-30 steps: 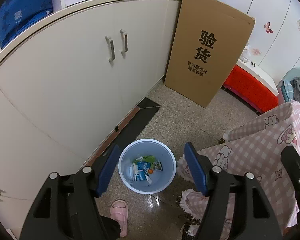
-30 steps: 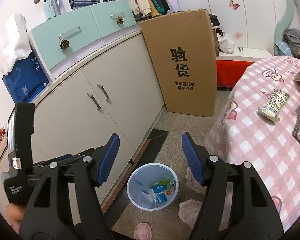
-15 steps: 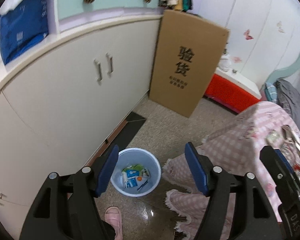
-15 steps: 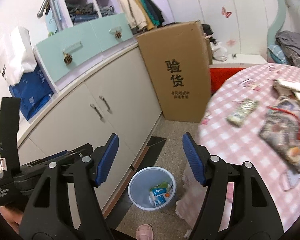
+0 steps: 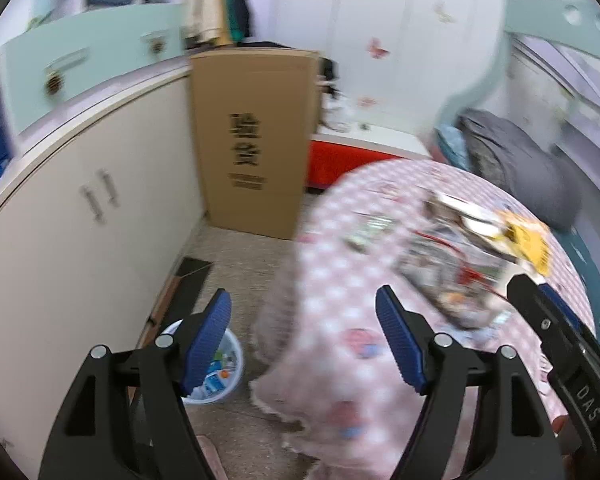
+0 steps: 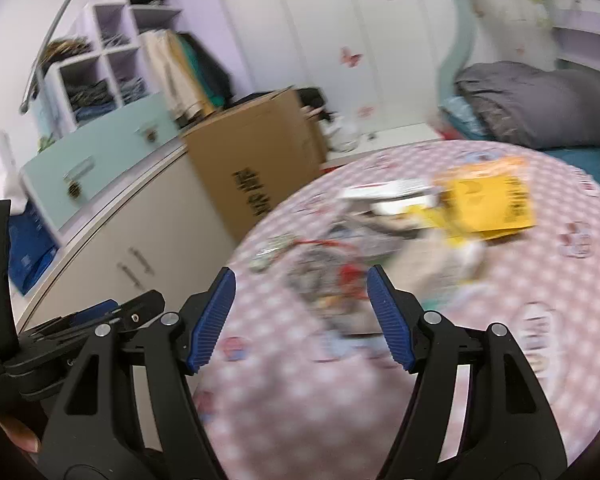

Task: Collect trash
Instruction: 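Move both open tools back over the remaining trash on the table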

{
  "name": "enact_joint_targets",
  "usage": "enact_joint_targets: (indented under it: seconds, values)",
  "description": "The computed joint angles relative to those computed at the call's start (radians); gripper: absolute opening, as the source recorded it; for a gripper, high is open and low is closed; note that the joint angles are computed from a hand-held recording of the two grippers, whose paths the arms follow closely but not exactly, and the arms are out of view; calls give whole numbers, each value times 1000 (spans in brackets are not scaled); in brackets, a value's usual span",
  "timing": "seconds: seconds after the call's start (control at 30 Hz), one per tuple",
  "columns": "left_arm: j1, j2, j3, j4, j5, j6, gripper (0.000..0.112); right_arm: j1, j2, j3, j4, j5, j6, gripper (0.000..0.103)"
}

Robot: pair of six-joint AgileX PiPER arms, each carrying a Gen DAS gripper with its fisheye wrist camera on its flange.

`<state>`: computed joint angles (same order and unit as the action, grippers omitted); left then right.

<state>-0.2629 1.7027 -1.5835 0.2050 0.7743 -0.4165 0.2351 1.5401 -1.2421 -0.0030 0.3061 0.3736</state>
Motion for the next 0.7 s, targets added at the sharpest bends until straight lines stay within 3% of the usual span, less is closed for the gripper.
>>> enact_joint_targets:
  seconds: [0.23,0.4,0.57,0.63,0.7]
  values:
    - [-149,142,-161,18,39,2,73,-184,-27,73,333,-10,-316,68]
    - [-171,241,-286,-33,66,48,73,-257,-6,88,559,-9,-544,68]
    - [-182,347,-419,-76,96,80,72,-289,29,65,670,5,-656,68]
    - [-178,394,-478,-110,113,109,61,-294,40,56,695,13,-681,68]
    - [-165,424,-512,-161,127,138,42,-295,44,50,709,22,-700,68]
